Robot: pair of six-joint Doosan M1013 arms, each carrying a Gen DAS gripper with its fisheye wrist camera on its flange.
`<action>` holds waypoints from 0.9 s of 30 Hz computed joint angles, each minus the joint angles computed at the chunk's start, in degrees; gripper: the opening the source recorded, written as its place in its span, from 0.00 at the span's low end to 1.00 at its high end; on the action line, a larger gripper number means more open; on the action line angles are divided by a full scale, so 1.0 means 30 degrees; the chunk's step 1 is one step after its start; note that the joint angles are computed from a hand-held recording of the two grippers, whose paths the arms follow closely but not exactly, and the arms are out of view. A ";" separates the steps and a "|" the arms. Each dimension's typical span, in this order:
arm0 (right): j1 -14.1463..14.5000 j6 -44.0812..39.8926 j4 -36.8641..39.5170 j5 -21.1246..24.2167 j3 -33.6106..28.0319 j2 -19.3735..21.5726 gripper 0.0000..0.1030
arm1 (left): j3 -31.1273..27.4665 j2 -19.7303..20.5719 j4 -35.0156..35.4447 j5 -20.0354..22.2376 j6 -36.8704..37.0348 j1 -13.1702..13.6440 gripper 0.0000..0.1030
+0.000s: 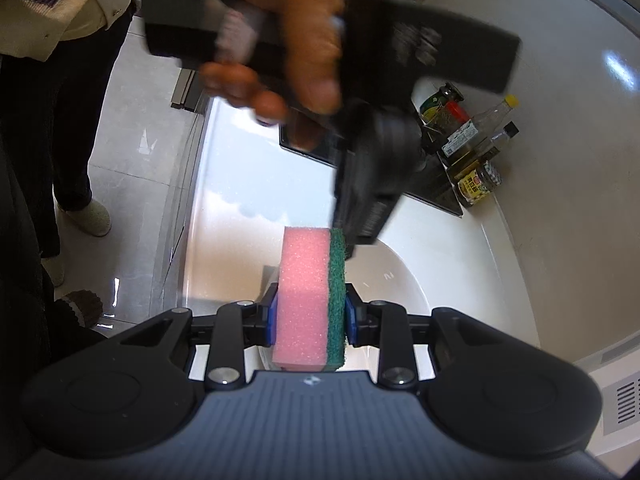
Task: Clean bowl
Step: 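Hold the bowl rim with the left gripper while the right gripper scrubs inside with the sponge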
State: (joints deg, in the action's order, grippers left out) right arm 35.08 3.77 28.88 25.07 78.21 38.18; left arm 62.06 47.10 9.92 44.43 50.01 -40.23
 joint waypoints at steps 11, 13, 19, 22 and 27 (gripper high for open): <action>0.0118 0.0737 -0.0561 0.0045 -0.0128 0.0009 0.26 | -0.0145 0.0074 -0.0182 -0.0116 0.0163 0.0093 0.13; 0.0123 0.0685 -0.0552 0.0016 -0.0095 -0.0016 0.26 | 0.0132 -0.0071 0.0158 -0.0324 0.0066 -0.0023 0.13; 0.0177 0.0268 -0.0956 -0.0146 0.0084 -0.0173 0.26 | -0.0777 0.0460 -0.0243 -0.0352 0.2000 0.0276 0.06; 0.0173 0.0232 -0.1053 -0.0258 0.0188 -0.0242 0.26 | -0.0715 0.0490 -0.0599 -0.0896 0.1419 0.0421 0.07; 0.0166 0.0274 -0.1062 -0.0273 0.0201 -0.0281 0.26 | 0.0687 -0.0326 0.0301 -0.1344 -0.0205 0.0031 0.10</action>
